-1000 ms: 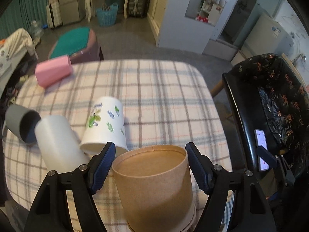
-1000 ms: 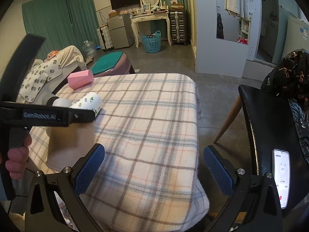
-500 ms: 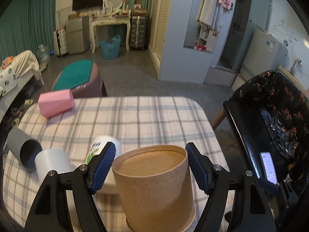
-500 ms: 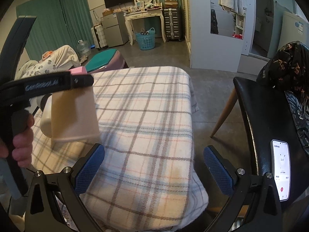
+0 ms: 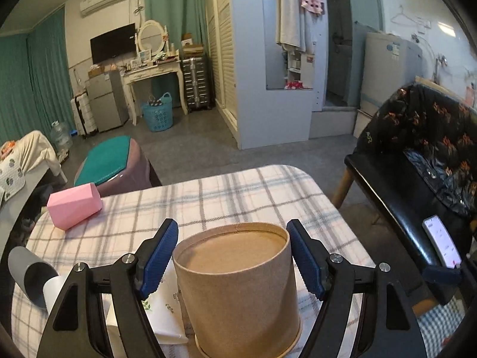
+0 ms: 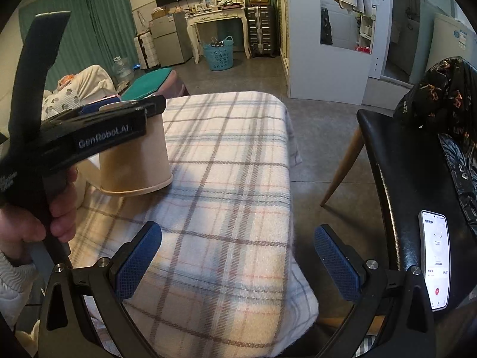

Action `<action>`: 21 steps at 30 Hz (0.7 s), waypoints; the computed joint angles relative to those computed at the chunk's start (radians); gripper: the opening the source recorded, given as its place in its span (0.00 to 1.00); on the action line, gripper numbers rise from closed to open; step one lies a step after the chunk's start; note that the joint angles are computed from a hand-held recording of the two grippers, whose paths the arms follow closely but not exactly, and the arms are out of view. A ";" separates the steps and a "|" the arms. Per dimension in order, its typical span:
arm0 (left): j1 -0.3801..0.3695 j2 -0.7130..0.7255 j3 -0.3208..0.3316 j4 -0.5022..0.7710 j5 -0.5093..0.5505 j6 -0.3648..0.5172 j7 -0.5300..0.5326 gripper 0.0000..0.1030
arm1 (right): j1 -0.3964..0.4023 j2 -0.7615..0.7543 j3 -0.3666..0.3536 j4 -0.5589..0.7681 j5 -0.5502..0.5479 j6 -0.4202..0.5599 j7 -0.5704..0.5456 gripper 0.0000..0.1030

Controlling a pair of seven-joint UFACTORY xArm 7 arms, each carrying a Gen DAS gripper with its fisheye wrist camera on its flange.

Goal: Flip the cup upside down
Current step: 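Rotate the brown cup in the left gripper so its opening faces up, then lower the brown cup onto its base and open the left gripper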

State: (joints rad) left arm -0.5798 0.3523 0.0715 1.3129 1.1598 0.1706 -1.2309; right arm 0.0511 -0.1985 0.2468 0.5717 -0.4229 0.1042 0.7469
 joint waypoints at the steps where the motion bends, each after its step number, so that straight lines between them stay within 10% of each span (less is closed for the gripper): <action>1: -0.002 -0.006 0.002 -0.008 0.007 -0.002 -0.004 0.74 | -0.003 0.005 0.003 0.004 -0.004 0.001 0.004 1.00; 21: 0.066 -0.132 -0.098 -0.165 0.083 0.028 -0.082 0.76 | -0.010 -0.102 0.041 -0.039 -0.020 0.040 0.037 0.99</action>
State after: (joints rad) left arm -0.5136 0.2207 -0.0265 1.1482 1.2426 0.1983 -1.3128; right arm 0.0414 -0.3004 0.2882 0.5332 -0.4425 0.1440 0.7843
